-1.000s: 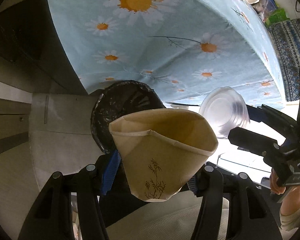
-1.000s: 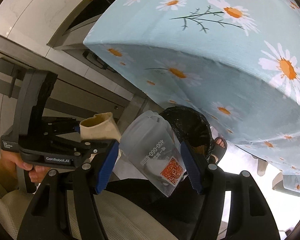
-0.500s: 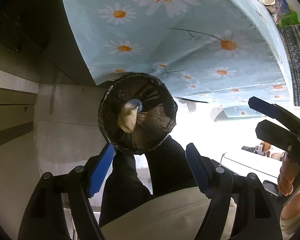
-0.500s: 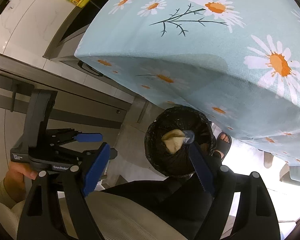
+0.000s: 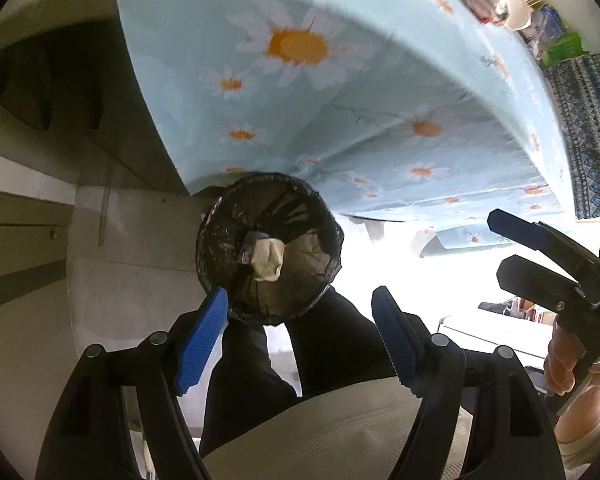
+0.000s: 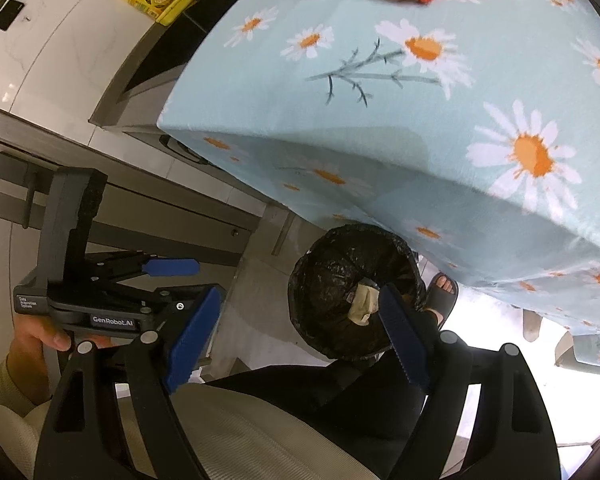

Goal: Collect trash
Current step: 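Raise both open tools back over the table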

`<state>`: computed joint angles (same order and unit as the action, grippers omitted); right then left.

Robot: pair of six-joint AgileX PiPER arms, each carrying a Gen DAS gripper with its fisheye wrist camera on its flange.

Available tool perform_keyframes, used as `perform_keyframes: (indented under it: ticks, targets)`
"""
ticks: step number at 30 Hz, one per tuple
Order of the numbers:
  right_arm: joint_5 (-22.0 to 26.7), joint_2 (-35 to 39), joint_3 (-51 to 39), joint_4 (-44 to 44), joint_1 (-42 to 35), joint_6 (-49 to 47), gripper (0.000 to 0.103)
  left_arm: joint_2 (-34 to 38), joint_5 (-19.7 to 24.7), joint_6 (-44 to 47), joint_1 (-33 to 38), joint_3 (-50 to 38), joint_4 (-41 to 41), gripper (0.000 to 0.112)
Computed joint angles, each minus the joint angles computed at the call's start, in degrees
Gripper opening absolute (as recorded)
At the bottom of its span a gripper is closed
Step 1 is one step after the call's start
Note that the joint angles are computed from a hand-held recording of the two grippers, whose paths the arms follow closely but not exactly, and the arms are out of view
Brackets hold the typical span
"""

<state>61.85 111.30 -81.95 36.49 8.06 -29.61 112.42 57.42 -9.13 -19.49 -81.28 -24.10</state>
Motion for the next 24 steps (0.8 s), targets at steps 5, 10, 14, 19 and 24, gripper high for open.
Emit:
perform_keyframes:
  ticks: [5, 10, 14, 19, 24]
  targets:
    - [-0.1, -1.7, -0.4, -0.3, -0.6, 0.5, 0.081, -1.3, 1.1, -0.2, 0.0, -2.5, 1.0, 0.072]
    - [-0.1, -3.6, -1.6, -0.5, -2.0, 1.0, 0.081, -1.7, 2.8, -0.5, -0.5, -6.8, 2.2, 0.072]
    - [0.4, -4.6, -3.3, -0.6, -3.7, 1.2, 0.081, -1.0, 4.8, -0.1, -0.9, -12.5, 2.8, 0.072]
    - [1.1, -5.0, -6.5, -1.0, -6.5, 1.2, 0.081, 1.7, 7.1, -0.5, -2.0, -20.8, 3.1, 0.072]
    - [2.3, -3.2, -11.5, -1.3, -9.3, 1.1, 0.081, 7.7, 11.6, -2.2, -3.4, -33.8, 4.1, 0.072]
